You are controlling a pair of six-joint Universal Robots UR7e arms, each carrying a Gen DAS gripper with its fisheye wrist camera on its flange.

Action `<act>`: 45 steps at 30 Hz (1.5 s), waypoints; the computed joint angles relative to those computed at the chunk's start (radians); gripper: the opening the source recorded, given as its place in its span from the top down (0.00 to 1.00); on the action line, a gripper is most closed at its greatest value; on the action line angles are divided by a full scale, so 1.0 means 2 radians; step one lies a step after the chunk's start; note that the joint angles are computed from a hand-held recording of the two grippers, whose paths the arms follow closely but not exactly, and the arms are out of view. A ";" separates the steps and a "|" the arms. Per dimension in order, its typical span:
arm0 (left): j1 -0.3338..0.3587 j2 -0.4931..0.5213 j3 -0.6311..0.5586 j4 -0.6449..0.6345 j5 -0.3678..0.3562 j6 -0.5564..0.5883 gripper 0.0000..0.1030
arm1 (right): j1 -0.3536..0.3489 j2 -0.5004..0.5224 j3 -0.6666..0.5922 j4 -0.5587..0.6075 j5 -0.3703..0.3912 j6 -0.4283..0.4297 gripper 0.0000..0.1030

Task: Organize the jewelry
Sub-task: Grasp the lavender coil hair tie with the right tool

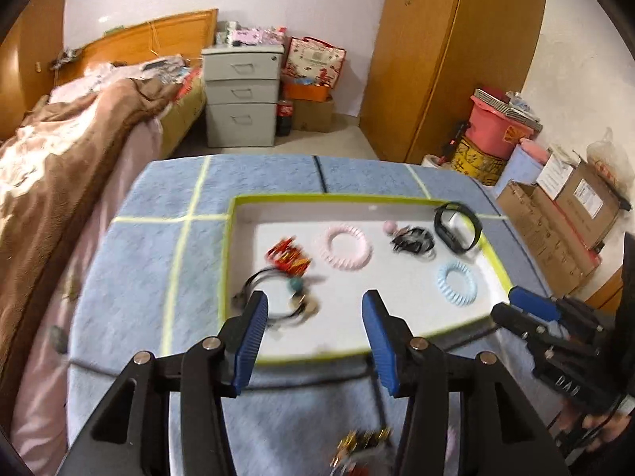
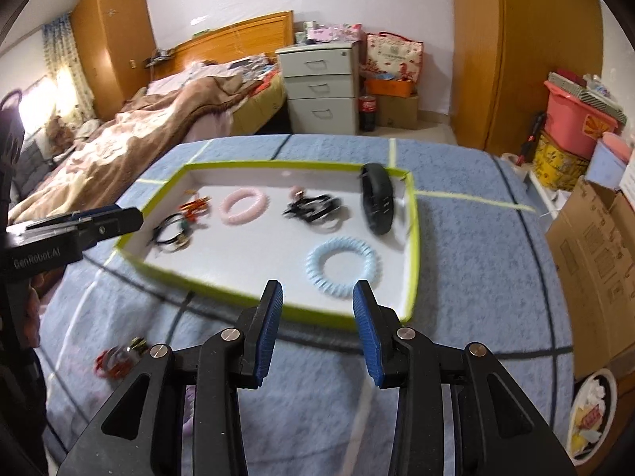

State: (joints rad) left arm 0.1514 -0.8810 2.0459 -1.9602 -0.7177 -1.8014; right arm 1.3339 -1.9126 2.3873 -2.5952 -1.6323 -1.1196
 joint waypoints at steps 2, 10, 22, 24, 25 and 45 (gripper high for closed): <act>-0.012 -0.005 0.015 -0.016 -0.009 -0.010 0.50 | -0.009 -0.013 0.002 0.029 0.005 -0.011 0.63; -0.063 -0.017 0.043 0.019 -0.044 -0.097 0.50 | -0.033 -0.048 0.019 0.097 -0.001 -0.050 0.63; -0.111 -0.031 0.077 0.021 -0.079 -0.171 0.50 | -0.031 -0.076 0.052 0.118 -0.026 -0.091 0.63; -0.115 -0.033 0.081 0.018 -0.082 -0.177 0.50 | -0.028 -0.075 0.056 0.113 -0.032 -0.088 0.63; -0.116 -0.033 0.083 0.014 -0.085 -0.177 0.50 | -0.029 -0.075 0.058 0.114 -0.034 -0.089 0.63; -0.114 -0.016 0.100 -0.074 -0.089 -0.126 0.50 | -0.036 -0.090 0.084 0.063 -0.044 -0.117 0.91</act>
